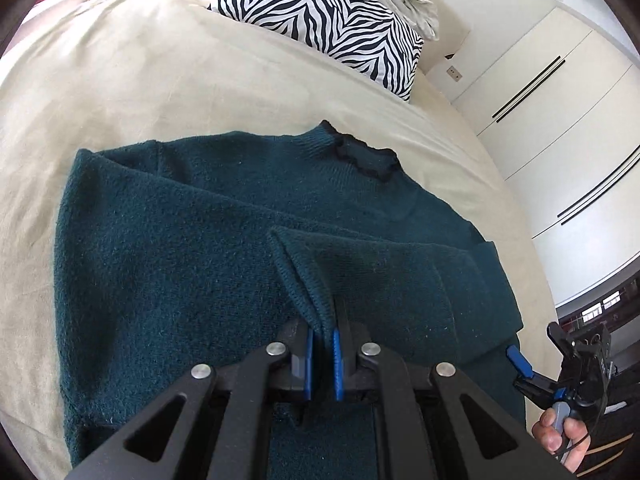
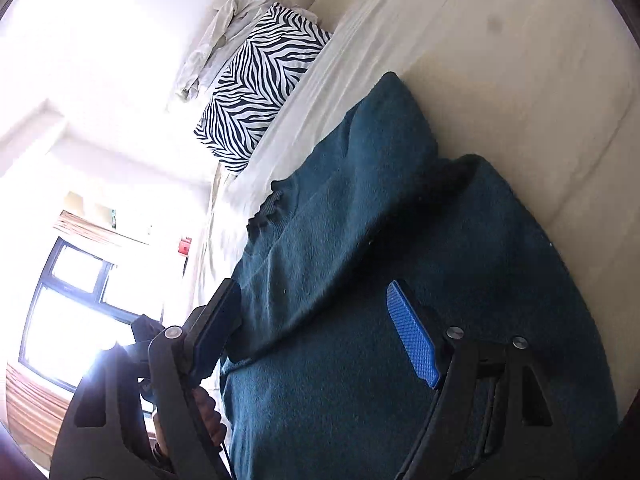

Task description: Fold small clothes

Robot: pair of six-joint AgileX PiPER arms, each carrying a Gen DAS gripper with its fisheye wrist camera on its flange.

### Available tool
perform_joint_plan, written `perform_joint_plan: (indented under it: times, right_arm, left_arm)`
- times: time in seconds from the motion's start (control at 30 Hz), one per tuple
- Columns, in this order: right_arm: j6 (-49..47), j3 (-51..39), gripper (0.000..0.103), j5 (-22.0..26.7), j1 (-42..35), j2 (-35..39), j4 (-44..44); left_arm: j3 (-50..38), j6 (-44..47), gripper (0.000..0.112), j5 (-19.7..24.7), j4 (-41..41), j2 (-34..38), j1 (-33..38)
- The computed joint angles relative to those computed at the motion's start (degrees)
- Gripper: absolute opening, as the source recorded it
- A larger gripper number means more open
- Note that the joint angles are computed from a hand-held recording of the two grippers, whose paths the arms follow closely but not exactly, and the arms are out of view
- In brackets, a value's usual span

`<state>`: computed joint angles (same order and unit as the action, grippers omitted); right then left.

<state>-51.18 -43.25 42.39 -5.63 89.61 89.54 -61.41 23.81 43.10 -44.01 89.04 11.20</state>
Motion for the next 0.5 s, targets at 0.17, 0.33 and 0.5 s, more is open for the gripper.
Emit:
perform_joint_plan:
  times: [0.17,0.33,0.5]
  right_arm:
    - [2.1,-6.7,0.074,2.8,-3.0,9.2,3.3]
    - [-1.1,-7.2,0.072,4.8,-6.1,11.5,7.8]
    - [6.4,-7.7,0.072,4.1,-6.7,7.8,-3.0]
  left_arm:
    - [-0.1,0.9,0.008,-2.2,-0.1,-1.6,-0.1]
    - [0.4,0.7,0.009,-3.6,1.7,0.7,-0.6]
    - [5.7,8.7,0.013,-6.0,-6.6,0.1,1.1]
